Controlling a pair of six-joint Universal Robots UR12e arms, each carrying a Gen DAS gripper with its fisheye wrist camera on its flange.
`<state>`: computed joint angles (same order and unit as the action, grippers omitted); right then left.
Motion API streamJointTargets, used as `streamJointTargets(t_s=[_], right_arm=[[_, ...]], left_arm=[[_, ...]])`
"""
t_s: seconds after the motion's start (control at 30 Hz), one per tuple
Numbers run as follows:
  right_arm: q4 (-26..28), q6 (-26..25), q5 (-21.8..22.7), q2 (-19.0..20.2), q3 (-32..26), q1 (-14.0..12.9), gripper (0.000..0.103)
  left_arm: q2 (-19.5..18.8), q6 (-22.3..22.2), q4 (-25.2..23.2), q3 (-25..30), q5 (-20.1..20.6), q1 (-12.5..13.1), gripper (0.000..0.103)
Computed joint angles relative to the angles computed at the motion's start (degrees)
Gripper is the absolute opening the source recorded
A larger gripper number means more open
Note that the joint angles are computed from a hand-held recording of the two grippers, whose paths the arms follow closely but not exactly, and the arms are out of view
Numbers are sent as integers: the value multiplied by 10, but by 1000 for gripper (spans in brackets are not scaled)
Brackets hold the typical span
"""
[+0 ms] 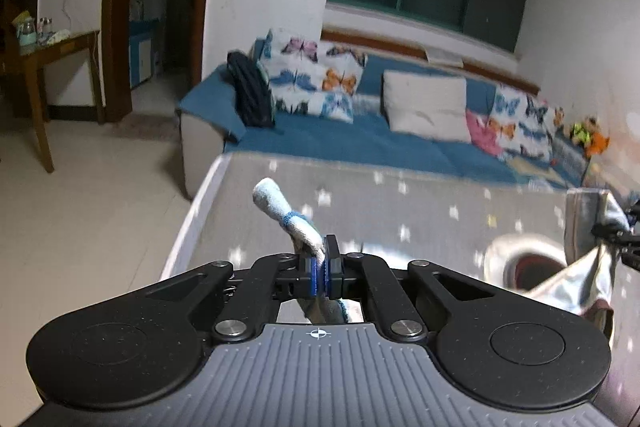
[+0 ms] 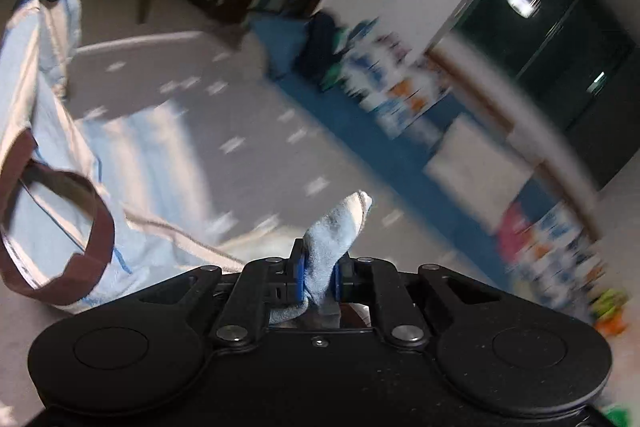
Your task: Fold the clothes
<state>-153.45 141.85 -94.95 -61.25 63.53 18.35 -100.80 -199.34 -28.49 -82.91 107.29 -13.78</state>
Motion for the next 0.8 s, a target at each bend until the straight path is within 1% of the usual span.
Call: streamJointTargets(t_s=[0.07,0.1,0.13,0.17,0.2,0.23,0.33,0.4,0.43,0.53,0.57,0.6,0.63,0.67,0.7,0.73,0.77,0.8], right_arm=[[-19,-3,-20,17,-33,2,14],[-29,-5,-30,27,-56,2,14],[-39,-6,-42,40,-81,3,14],[-49,-2,-50,53,-110,3,14],[-59,2,-57,64,-134,3,14],[-69,6,-63,75,-158,2,14],[-105,30,-68,97,-211,-3,14],[-123,56,-63,98,-219,-9,14],[-128,69,-56,95,-214,-13,14],[-135,113,-26,68,-159,-25,14],[-135,117,-16,52,-123,-29,14],[-134,121,-3,36,-85,-33,14],[-132,121,4,26,-60,-34,14],[-127,122,8,15,-35,-36,14],[-121,123,12,5,-10,-37,14],[-113,127,15,-5,12,-38,14],[-104,132,21,-17,42,-40,14],[-96,136,24,-28,69,-41,14]], left_arm=[[-20,6,-3,42,8,4,4],[-38,7,-1,81,16,7,4],[-50,8,5,106,24,9,4],[-54,6,1,115,29,9,4],[-68,5,22,147,36,11,4],[-76,1,36,167,37,12,4],[-89,5,79,198,54,9,4],[-88,7,90,202,59,6,4],[-84,6,95,194,53,5,4],[-69,8,88,162,45,1,4],[-58,11,78,139,40,-1,4],[-55,11,72,133,39,-1,4],[-45,10,56,111,35,-4,4],[-39,9,49,98,32,-5,4],[-24,8,30,62,24,-10,4],[-13,5,23,36,17,-12,4],[-4,3,17,12,10,-14,4],[5,3,0,-7,7,-17,4]])
